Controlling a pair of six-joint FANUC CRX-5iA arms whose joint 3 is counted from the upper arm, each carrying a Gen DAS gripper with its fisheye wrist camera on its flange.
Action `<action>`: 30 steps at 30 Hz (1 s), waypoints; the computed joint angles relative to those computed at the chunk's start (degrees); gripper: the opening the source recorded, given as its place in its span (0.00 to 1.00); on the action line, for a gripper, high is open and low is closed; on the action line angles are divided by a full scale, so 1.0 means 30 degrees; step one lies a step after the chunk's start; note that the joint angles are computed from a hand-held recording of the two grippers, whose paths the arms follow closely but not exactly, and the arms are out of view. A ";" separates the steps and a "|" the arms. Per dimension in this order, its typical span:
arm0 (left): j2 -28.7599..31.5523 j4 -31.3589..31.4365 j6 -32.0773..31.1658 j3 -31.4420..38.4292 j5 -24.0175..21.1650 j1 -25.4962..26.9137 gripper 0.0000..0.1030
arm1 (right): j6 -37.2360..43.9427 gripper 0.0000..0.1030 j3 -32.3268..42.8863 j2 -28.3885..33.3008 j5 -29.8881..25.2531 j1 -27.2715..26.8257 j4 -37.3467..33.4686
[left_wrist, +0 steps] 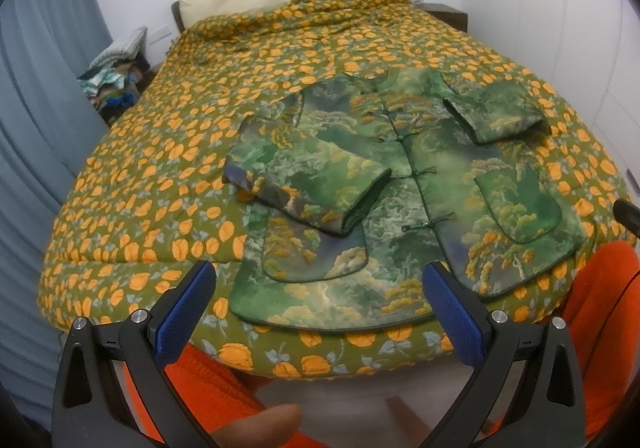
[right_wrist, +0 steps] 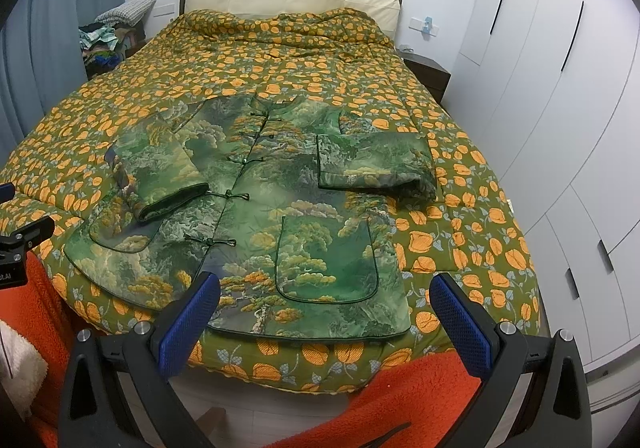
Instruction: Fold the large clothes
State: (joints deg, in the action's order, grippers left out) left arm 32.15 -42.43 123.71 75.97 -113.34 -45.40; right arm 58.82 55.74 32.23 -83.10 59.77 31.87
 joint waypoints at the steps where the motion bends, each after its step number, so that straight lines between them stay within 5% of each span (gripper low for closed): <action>1: -0.0124 0.0021 0.0141 -0.0190 0.0044 0.0036 1.00 | -0.0131 1.00 -0.0185 -0.0138 0.0197 -0.0007 -0.0050; 13: -0.2097 0.0908 0.2523 -0.3372 0.0914 0.0881 1.00 | -0.1585 1.00 -0.2376 -0.1960 0.3383 -0.0779 -0.1913; 21: -0.1929 0.1052 0.2421 -0.3192 0.1289 0.0795 1.00 | -0.0229 1.00 -0.4126 -0.3118 0.5883 -0.0888 -0.3064; 30: -0.2087 0.1228 0.2560 -0.3423 0.1729 0.0782 1.00 | 0.0343 1.00 -0.3054 -0.2850 0.5084 -0.1163 -0.4228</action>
State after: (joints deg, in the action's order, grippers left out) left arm 25.89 -38.75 131.38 65.71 -108.16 -43.05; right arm 59.85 46.58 23.68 -67.85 56.28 19.19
